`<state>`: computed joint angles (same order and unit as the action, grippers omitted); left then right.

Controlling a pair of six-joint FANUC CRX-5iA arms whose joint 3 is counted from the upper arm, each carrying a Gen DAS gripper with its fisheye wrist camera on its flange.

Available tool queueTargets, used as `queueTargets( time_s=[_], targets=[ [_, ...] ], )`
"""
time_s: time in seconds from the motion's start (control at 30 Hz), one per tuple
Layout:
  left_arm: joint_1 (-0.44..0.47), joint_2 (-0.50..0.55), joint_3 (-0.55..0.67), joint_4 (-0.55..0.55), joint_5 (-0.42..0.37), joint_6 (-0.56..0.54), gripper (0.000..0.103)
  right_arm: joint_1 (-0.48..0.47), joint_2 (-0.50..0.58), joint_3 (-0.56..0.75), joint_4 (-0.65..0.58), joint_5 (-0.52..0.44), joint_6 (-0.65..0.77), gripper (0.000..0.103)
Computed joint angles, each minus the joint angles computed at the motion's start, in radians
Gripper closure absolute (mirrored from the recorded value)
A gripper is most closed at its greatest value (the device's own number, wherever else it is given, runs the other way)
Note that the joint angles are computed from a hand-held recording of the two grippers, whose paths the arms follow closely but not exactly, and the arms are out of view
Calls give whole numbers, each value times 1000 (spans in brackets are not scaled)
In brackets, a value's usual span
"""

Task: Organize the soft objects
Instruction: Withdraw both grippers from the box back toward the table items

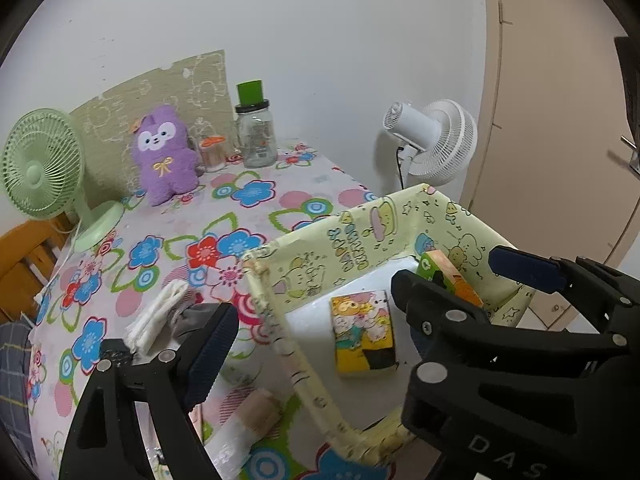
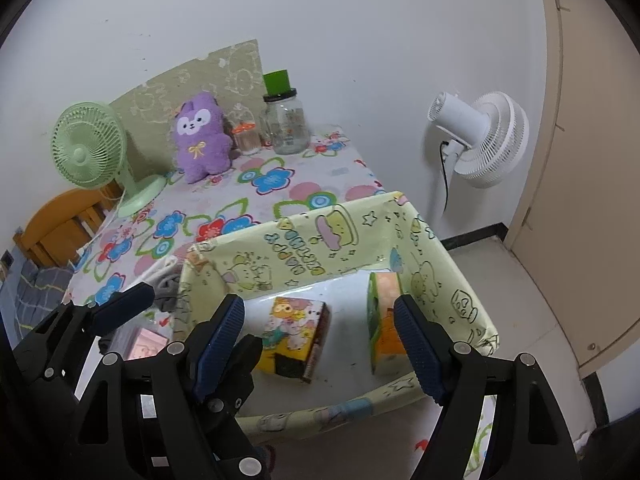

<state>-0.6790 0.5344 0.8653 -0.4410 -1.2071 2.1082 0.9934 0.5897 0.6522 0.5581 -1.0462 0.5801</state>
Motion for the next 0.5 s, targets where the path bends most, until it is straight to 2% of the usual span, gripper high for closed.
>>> queueTargets(
  time_s=[0.33,0.5],
  targets=[
    [-5,-107,-135,-34,62,46,7,42,-23,-45,76,21,-67,18],
    [-9,-139,-172,-59,66,68,2,59,-24,-51,104,23,-82,17]
  ],
)
